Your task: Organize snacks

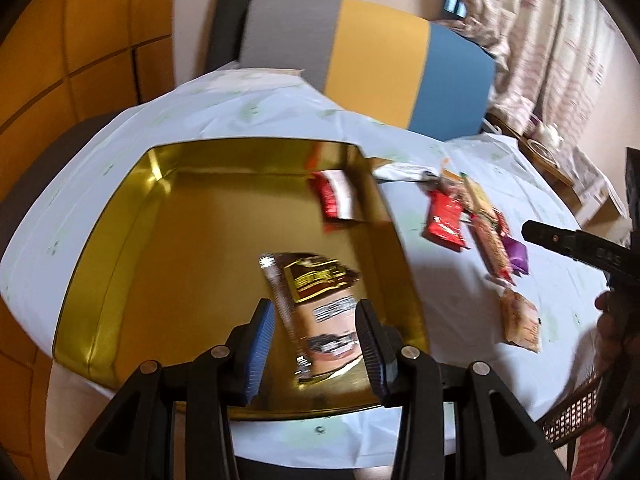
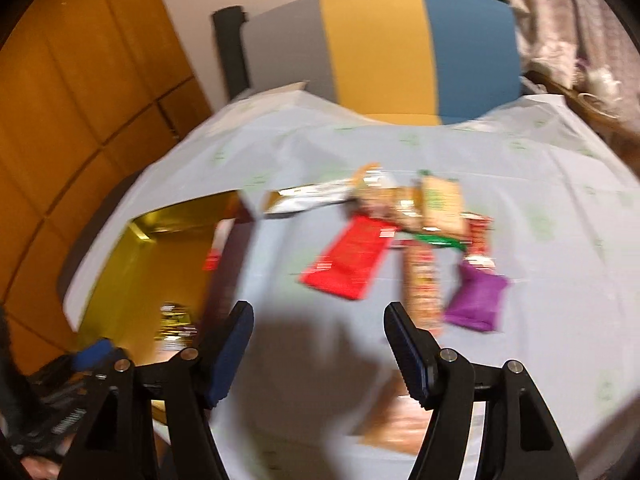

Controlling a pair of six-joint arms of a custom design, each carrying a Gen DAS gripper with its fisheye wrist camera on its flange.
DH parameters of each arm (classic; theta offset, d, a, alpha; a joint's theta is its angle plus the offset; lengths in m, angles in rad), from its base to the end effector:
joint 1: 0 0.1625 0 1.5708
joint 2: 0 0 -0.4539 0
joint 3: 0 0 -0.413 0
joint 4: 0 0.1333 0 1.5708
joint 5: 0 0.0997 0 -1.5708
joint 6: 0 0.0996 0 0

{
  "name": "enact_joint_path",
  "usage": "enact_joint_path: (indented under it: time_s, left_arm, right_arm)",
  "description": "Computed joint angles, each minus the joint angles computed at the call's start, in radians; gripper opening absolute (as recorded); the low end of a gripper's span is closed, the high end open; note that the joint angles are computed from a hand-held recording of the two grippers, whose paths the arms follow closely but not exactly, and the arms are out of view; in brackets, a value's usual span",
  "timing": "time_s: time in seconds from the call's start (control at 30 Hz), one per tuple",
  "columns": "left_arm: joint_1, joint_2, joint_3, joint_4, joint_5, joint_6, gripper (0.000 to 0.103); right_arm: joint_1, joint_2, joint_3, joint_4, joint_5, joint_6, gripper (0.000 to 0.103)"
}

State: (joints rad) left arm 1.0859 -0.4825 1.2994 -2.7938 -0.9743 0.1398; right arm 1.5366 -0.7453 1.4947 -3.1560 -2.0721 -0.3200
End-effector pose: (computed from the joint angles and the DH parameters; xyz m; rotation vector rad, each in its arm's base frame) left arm -0.2096 -0.8039 0.0357 0.6296 2.4747 -0.6514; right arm 0.0591 -0.7700 0.2044 0.0705 -2.3733 0.9248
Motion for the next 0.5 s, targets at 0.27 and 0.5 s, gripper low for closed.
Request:
enact_joint_path:
  time_s: [0.27, 0.5]
  left_arm:
    - [-0.034, 0.048, -0.085, 0.070, -0.035, 0.096, 0.042]
    - [-0.063, 0.130, -0.222, 0.183, -0.049, 0.149, 0.042]
  right_arm:
    - [-0.057, -0.070, -0.003, 0.066, -0.109, -0.025, 0.069]
    - [-0.103, -0.109, -0.052, 0.118, -0.169, -0.071, 0.077]
